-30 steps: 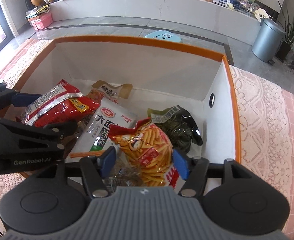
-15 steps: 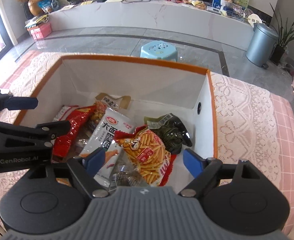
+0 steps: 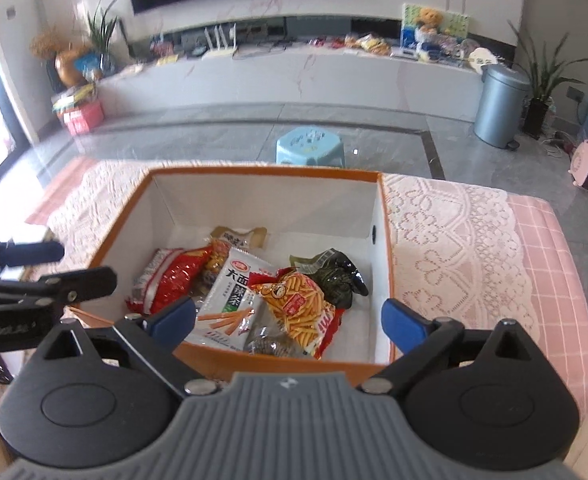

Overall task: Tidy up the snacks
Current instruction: 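Withdraw both tools upward out of the box toward the remaining snacks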

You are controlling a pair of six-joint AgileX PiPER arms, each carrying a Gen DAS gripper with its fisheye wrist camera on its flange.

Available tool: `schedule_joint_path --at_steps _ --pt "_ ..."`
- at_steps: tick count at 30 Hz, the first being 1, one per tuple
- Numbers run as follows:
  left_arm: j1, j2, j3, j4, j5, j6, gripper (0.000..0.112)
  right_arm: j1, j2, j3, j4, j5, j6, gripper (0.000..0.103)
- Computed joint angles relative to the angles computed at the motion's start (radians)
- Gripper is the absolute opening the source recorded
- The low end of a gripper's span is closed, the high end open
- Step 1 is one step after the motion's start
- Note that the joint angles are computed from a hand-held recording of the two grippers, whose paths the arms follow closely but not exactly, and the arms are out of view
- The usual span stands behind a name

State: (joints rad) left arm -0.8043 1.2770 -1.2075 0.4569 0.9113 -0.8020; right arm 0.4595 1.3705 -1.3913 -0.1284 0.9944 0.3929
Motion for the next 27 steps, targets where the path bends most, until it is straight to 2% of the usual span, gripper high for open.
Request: schedule_joint_path --at_steps 3,7,10,14,17,22,27 --pt "-0.060 -0.067 0.048 0.018 -0.005 -0.045 0.089 0.028 -0.090 0.090 -0.029 -0.035 0.075 0.099" --pt "-0.169 -0.122 0.110 0.110 0.033 -0.193 0.089 0.108 -0.190 0.205 -0.116 -0.051 0.225 0.099" --pt "-0.247 -0.143 0.156 0.180 0.073 -0.297 0.089 0.185 -0.241 0.274 -0.179 -0.038 0.357 0.099" --pt "-0.281 -0.170 0.232 0.193 0.076 -0.393 0.089 0.336 -0.289 0.372 -0.306 -0.006 0.563 0.099" --pt "-0.296 -0.167 0.277 0.206 0.081 -0.428 0.087 0.455 -0.300 0.443 -0.403 0.011 0.712 0.099" --pt "-0.311 -0.176 0.378 0.227 0.055 -0.514 0.086 0.573 -0.270 0.535 -0.483 0.001 0.860 0.099" --pt "-0.338 -0.189 0.445 0.264 0.079 -0.575 0.084 0.641 -0.230 0.598 -0.520 -0.057 0.988 0.099"
